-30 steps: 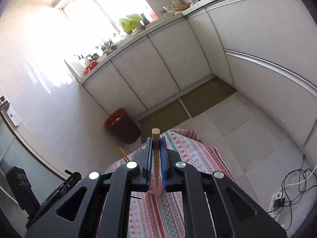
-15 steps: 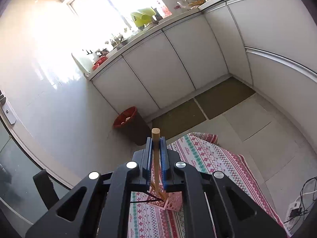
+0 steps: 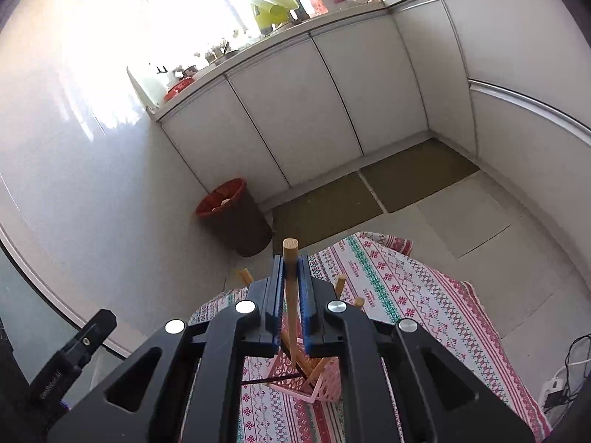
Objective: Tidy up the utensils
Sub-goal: 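Lower both held items into the pink holder and open both tools, then move both tools back to the last chopsticks on the cloth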
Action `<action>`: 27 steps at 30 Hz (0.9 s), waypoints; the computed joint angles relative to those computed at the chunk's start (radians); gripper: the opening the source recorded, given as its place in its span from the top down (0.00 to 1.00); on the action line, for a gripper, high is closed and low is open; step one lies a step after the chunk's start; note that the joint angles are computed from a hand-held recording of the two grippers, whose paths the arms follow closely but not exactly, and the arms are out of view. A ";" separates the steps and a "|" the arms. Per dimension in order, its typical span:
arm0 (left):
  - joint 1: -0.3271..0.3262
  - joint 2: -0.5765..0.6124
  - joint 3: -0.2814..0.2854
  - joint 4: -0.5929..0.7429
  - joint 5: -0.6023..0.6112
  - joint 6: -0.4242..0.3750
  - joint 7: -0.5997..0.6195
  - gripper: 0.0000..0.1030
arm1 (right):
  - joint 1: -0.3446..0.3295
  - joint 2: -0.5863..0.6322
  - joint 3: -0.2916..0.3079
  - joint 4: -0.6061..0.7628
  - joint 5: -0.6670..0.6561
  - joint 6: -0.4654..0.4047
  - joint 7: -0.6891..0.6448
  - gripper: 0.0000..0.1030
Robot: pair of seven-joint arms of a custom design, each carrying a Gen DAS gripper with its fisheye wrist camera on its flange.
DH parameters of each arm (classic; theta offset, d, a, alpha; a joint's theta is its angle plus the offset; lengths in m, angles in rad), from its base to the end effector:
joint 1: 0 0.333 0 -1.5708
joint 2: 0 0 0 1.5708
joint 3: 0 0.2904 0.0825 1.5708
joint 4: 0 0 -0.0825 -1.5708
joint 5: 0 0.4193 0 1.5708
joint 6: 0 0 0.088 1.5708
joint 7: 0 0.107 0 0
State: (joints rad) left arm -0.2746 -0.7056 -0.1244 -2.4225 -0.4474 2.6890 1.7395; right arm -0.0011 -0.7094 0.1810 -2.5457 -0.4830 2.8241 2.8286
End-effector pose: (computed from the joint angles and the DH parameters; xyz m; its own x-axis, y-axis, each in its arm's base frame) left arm 0.4066 -0.1686 0.6358 -0.3794 -0.8986 0.2203 -0.5793 0.0450 -0.8139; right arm 0.4268 0.1116 0.5777 -0.3566 -0.8087 -0.4677 -0.3647 0.5814 -0.7273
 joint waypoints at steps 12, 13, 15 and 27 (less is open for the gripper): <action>0.025 -0.012 -0.053 -0.006 0.068 -0.016 -0.056 0.29 | -0.019 -0.110 0.034 -0.030 -0.059 -0.106 0.030 0.17; 0.024 -0.012 -0.055 -0.008 0.074 -0.017 -0.060 0.27 | -0.010 -0.122 0.027 -0.035 -0.055 -0.127 0.022 0.17; 0.018 -0.020 -0.061 -0.014 0.083 -0.027 -0.070 0.23 | 0.005 -0.153 0.014 -0.051 -0.048 -0.166 0.004 0.17; -0.023 -0.025 -0.107 -0.058 0.161 -0.196 -0.114 0.07 | 0.067 -0.394 -0.032 -0.221 0.009 -0.454 -0.118 0.07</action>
